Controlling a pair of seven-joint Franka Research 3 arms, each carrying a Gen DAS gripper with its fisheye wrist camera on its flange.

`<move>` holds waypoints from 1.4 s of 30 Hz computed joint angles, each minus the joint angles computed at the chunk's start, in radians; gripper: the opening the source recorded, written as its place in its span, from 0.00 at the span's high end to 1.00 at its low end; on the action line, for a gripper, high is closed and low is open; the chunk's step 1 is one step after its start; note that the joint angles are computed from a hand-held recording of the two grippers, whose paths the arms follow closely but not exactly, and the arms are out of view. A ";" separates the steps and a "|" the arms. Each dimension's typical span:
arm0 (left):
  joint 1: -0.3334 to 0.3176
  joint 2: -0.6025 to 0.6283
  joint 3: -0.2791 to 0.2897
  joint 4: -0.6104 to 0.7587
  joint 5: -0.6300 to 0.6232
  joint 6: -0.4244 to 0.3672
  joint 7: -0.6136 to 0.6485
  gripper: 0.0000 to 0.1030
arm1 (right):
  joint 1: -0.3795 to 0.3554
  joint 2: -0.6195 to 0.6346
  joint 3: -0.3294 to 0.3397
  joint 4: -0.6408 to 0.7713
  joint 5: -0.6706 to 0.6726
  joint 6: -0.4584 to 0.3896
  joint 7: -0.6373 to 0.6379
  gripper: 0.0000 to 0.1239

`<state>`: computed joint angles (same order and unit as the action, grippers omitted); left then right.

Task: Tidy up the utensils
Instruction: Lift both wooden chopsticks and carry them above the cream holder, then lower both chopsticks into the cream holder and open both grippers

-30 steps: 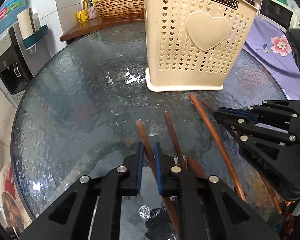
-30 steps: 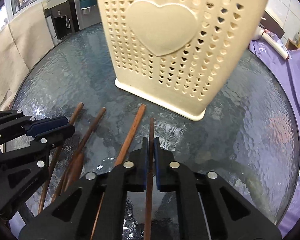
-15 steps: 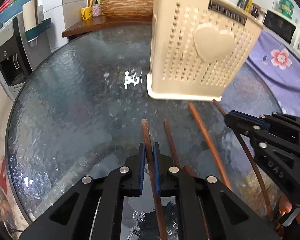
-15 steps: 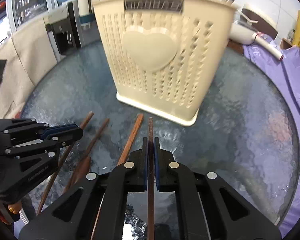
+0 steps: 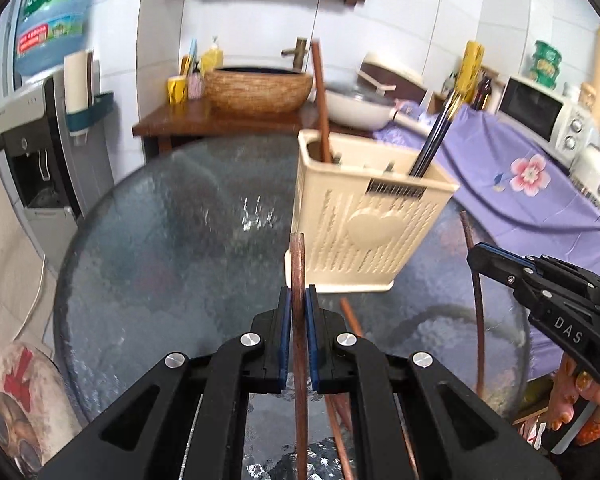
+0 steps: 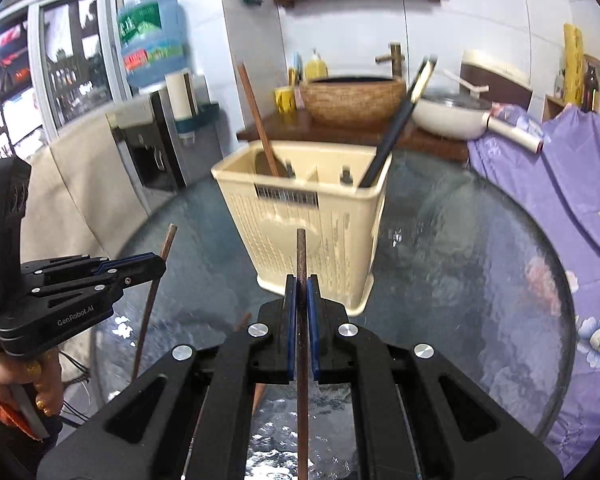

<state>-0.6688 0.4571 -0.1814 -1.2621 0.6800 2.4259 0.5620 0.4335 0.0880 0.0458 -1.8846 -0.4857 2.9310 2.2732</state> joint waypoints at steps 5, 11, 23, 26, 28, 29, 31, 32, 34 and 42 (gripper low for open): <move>-0.007 -0.044 0.004 -0.022 0.044 0.023 -0.012 0.93 | -0.023 -0.068 0.017 -0.030 -0.019 0.039 0.013 0.95; -0.004 -0.072 -0.007 -0.032 0.070 0.039 -0.005 0.93 | -0.066 -0.115 0.063 -0.048 -0.007 0.037 -0.023 0.95; -0.003 -0.093 -0.020 -0.031 0.090 0.046 0.018 0.93 | -0.089 -0.126 0.103 -0.028 -0.012 0.015 -0.051 0.95; -0.003 -0.090 -0.020 -0.020 0.093 0.049 0.025 0.93 | -0.088 -0.122 0.102 -0.014 0.002 0.011 -0.067 0.95; -0.004 -0.085 -0.019 -0.008 0.090 0.051 0.026 0.93 | -0.087 -0.121 0.100 -0.008 0.016 0.012 -0.078 0.95; -0.004 -0.080 -0.019 0.002 0.088 0.053 0.028 0.93 | -0.087 -0.121 0.099 -0.003 0.018 0.012 -0.080 0.95; -0.004 -0.069 -0.020 0.023 0.078 0.056 0.041 0.93 | -0.085 -0.116 0.099 0.013 0.022 0.005 -0.086 0.95; -0.004 -0.062 -0.021 0.036 0.069 0.058 0.053 0.93 | -0.083 -0.114 0.098 0.019 0.038 0.002 -0.101 0.95; -0.003 -0.038 -0.026 0.078 0.038 0.055 0.091 0.93 | -0.077 -0.103 0.094 0.040 0.080 -0.008 -0.141 0.95; -0.038 0.067 0.003 0.295 -0.041 -0.008 0.218 0.93 | -0.062 -0.084 0.075 0.113 0.173 -0.042 -0.233 0.95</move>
